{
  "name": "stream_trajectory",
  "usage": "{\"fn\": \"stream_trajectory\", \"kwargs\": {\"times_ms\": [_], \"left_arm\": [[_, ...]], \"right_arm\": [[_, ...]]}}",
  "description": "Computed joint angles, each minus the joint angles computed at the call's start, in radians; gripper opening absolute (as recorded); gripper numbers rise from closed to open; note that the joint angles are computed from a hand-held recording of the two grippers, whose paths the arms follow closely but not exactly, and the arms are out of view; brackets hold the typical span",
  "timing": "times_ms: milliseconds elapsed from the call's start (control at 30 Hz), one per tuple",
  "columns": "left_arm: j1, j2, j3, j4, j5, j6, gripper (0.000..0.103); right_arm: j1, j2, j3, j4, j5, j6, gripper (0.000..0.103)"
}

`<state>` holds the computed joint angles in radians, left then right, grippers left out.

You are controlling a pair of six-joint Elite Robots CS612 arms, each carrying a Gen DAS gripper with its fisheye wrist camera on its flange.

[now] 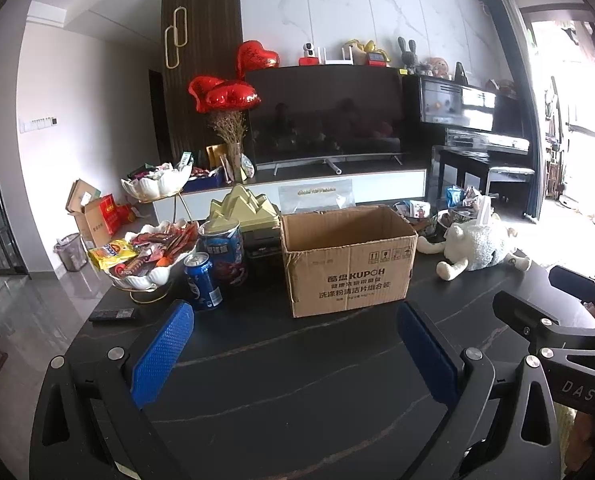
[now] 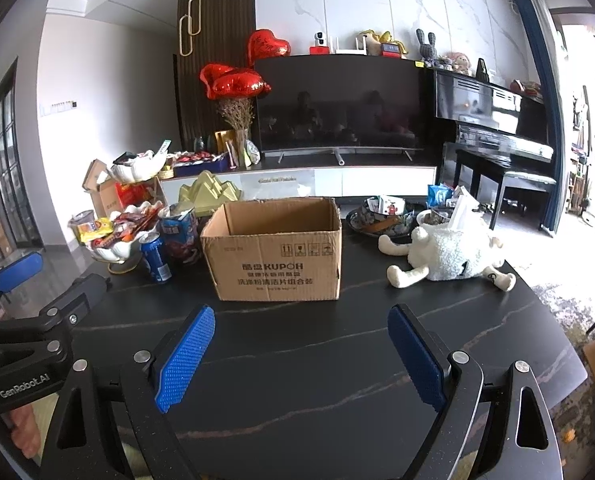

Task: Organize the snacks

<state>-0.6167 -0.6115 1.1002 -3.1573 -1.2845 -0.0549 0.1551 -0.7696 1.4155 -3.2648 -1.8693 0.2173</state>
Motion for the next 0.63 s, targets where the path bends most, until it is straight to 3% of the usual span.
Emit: {"fn": "stream_trajectory", "kwargs": {"times_ms": [633], "left_arm": [[0.000,-0.004,0.011,-0.004,-0.011,-0.007,0.103]], "right_arm": [[0.001,-0.004,0.008,-0.003,0.006,0.000,0.089]]}}
